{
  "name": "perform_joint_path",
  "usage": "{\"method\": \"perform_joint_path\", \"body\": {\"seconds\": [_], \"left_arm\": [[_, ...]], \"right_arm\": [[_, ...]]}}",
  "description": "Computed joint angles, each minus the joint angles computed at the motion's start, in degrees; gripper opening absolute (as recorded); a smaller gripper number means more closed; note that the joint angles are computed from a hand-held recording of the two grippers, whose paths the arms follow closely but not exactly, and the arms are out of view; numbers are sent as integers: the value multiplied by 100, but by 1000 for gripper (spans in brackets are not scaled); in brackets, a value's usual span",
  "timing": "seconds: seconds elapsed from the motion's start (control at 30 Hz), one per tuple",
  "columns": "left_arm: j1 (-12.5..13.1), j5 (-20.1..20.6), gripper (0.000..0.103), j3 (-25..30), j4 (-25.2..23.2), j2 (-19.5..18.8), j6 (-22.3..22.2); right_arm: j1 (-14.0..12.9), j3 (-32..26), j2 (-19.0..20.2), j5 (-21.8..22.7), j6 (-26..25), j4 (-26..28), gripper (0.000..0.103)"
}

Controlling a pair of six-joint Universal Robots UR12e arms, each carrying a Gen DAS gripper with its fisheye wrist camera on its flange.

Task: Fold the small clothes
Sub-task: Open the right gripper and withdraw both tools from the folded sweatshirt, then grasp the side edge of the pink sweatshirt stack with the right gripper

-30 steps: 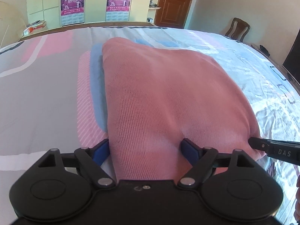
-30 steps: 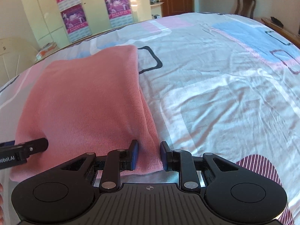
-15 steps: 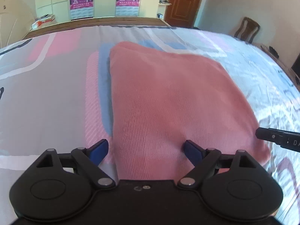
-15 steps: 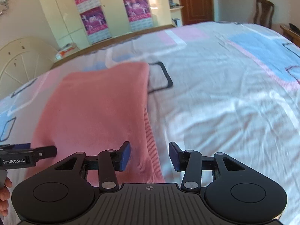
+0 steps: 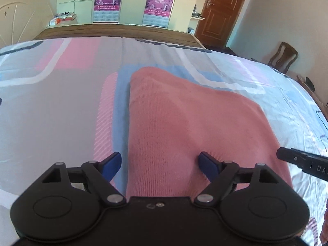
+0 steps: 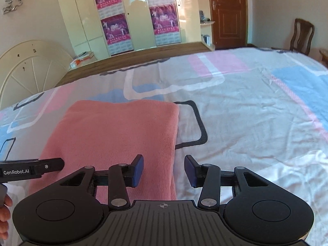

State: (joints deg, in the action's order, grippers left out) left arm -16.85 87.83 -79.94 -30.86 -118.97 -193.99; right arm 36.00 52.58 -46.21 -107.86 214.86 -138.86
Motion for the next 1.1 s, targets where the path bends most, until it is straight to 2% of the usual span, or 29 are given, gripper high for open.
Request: {"method": "perform_joint_path", "body": {"seconds": [0.1, 0.27, 0.47, 0.57, 0.77, 0.93, 1.0, 1.03, 1.1], "left_arm": [[25, -85, 85, -51, 101, -8, 33], [115, -345, 87, -37, -58, 33, -46], [177, -539, 91, -43, -151, 36, -96], [227, -806, 92, -20, -187, -6, -286], [243, -1114, 94, 65, -237, -97, -368], [166, -1066, 97, 203, -335, -189, -227], [162, -1065, 95, 208, -327, -196, -241], [162, -1077, 90, 201, -316, -191, -215], [169, -1118, 82, 148, -205, -164, -119]], "right_arm": [[-71, 2, 26, 187, -16, 226, 36], [-213, 342, -121, 740, 176, -223, 36], [-294, 320, -81, 1092, 337, -392, 37], [-327, 229, -11, 1293, 362, -337, 37], [-340, 266, 23, 1287, 474, -427, 48], [-352, 321, 21, 1409, 583, -552, 55], [-367, 273, 27, 1559, 537, -477, 55], [-379, 280, 18, 1658, 556, -480, 53], [-380, 289, 4, 1703, 547, -449, 42]]}}
